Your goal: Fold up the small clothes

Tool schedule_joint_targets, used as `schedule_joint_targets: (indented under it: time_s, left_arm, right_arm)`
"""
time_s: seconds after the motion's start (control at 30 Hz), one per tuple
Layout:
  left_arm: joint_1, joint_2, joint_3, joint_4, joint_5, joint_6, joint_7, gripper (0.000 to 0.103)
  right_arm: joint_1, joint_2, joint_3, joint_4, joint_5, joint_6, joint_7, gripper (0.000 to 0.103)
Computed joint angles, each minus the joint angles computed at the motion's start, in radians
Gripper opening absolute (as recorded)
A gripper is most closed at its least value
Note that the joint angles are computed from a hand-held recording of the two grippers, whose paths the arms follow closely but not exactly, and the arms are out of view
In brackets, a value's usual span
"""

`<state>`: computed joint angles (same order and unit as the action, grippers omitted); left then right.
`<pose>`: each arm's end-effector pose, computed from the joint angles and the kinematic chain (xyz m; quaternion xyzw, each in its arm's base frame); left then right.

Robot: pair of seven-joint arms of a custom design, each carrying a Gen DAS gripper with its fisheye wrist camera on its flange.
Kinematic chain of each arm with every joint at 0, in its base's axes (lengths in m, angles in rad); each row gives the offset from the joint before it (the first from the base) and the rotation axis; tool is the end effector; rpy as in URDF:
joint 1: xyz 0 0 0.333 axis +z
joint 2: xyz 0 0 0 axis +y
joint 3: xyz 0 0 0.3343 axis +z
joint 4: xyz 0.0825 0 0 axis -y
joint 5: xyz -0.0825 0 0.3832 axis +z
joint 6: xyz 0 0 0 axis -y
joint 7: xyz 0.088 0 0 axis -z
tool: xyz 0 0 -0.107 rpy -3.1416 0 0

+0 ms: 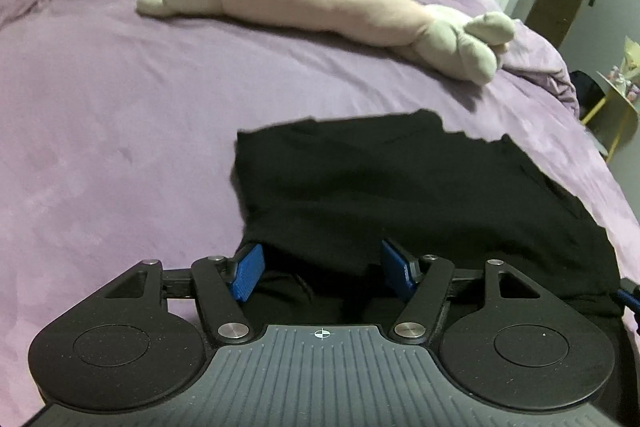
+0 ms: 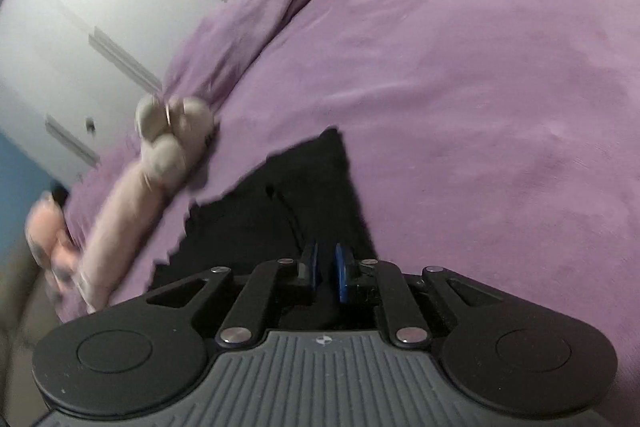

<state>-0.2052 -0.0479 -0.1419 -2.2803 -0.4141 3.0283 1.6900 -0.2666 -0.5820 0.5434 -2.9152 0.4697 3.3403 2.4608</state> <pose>0.5306 -0.1607 0.4835 -0.6251 0.6750 -0.3579 0.1599 0.3529 0.0544 0.4466 -0.2265 0.8523 -0.1723 0.4389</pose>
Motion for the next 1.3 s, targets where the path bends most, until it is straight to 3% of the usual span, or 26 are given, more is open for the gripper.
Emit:
schedule_joint_targets:
  time_s: [0.03, 0.13, 0.17, 0.23, 0.27, 0.3, 0.33, 0.43, 0.47, 0.5, 0.57, 0.6, 0.7, 0.77, 0.83, 0.9, 0.97, 1.03, 1.07, 1.1, 1.13, 1.2, 1.3]
  left_arm:
    - [0.002, -0.004, -0.004, -0.002, 0.021, 0.012, -0.013, 0.071]
    - [0.03, 0.009, -0.025, 0.012, 0.215, 0.05, -0.15, 0.074]
    - [0.046, 0.021, -0.034, 0.024, 0.322, 0.052, -0.231, 0.074]
    - [0.053, 0.05, -0.037, 0.063, 0.453, 0.029, -0.326, 0.074]
    - [0.052, 0.064, -0.037, 0.084, 0.508, 0.013, -0.377, 0.074]
    - [0.051, 0.075, -0.041, 0.098, 0.514, 0.004, -0.388, 0.074]
    - [0.051, 0.087, -0.047, 0.109, 0.503, -0.003, -0.38, 0.074]
    - [0.039, 0.121, -0.036, 0.143, 0.603, -0.034, -0.461, 0.074]
    - [0.036, 0.131, -0.031, 0.149, 0.642, -0.036, -0.487, 0.074]
    - [0.032, 0.139, -0.025, 0.155, 0.683, -0.042, -0.513, 0.074]
    - [0.03, 0.153, -0.021, 0.164, 0.733, -0.051, -0.545, 0.074]
    - [0.029, 0.161, -0.02, 0.171, 0.751, -0.065, -0.557, 0.074]
    - [0.049, 0.165, -0.034, 0.161, 0.725, -0.062, -0.532, 0.078]
    - [0.055, 0.158, -0.037, 0.158, 0.714, -0.066, -0.533, 0.077]
    - [0.053, 0.155, -0.033, 0.16, 0.724, -0.056, -0.553, 0.076]
    - [0.049, 0.162, -0.033, 0.163, 0.742, -0.037, -0.562, 0.076]
    - [0.034, 0.177, -0.025, 0.182, 0.784, -0.062, -0.58, 0.076]
    - [0.023, 0.185, -0.009, 0.181, 0.841, -0.053, -0.617, 0.079]
    - [0.027, 0.186, -0.01, 0.177, 0.844, -0.046, -0.615, 0.081]
    - [0.04, 0.185, -0.02, 0.172, 0.824, -0.046, -0.592, 0.084]
    - [0.055, 0.183, -0.034, 0.167, 0.79, -0.047, -0.558, 0.086]
    - [0.091, 0.176, -0.068, 0.156, 0.687, -0.054, -0.466, 0.09]
    - [0.085, 0.156, -0.064, 0.158, 0.642, -0.1, -0.46, 0.091]
  right_arm:
    - [0.002, 0.01, -0.005, 0.008, -0.004, 0.007, -0.002, 0.029]
    - [-0.023, 0.053, 0.001, 0.066, -0.049, -0.019, -0.064, 0.032]
    - [-0.063, 0.056, 0.038, 0.091, -0.07, -0.052, -0.082, 0.032]
    - [-0.204, 0.046, 0.137, 0.161, -0.196, -0.202, -0.085, 0.032]
    - [-0.236, 0.057, 0.162, 0.18, -0.203, -0.232, -0.121, 0.032]
    - [-0.265, 0.053, 0.19, 0.194, -0.238, -0.264, -0.114, 0.024]
    - [-0.277, 0.056, 0.196, 0.204, -0.295, -0.267, -0.092, 0.005]
    - [-0.2, 0.072, 0.141, 0.148, -0.275, -0.095, -0.093, 0.005]
    - [-0.205, 0.052, 0.151, 0.126, -0.264, -0.057, -0.064, 0.005]
    - [-0.244, 0.008, 0.194, 0.11, -0.238, -0.075, -0.054, 0.005]
    - [-0.366, -0.062, 0.293, 0.141, -0.299, -0.22, 0.033, 0.005]
    - [-0.379, -0.071, 0.309, 0.149, -0.273, -0.267, 0.011, 0.005]
    - [-0.387, -0.099, 0.309, 0.163, -0.324, -0.31, 0.035, 0.007]
    - [-0.44, -0.156, 0.356, 0.191, -0.363, -0.354, 0.071, 0.012]
    - [-0.443, -0.118, 0.346, 0.2, -0.426, -0.265, 0.105, 0.013]
    - [-0.333, 0.014, 0.255, 0.21, -0.418, -0.161, 0.042, 0.015]
    - [-0.238, 0.126, 0.185, 0.245, -0.415, -0.146, -0.053, 0.016]
    - [-0.283, 0.162, 0.222, 0.295, -0.558, -0.245, -0.014, 0.014]
    - [-0.349, 0.149, 0.29, 0.301, -0.566, -0.274, -0.013, 0.01]
    - [-0.406, 0.122, 0.334, 0.284, -0.605, -0.255, 0.037, 0.0]
    - [-0.428, 0.093, 0.35, 0.258, -0.589, -0.232, 0.066, 0.0]
    - [-0.405, 0.056, 0.316, 0.217, -0.572, -0.22, 0.13, 0.0]
    - [-0.355, -0.007, 0.284, 0.222, -0.606, -0.328, 0.142, 0.0]
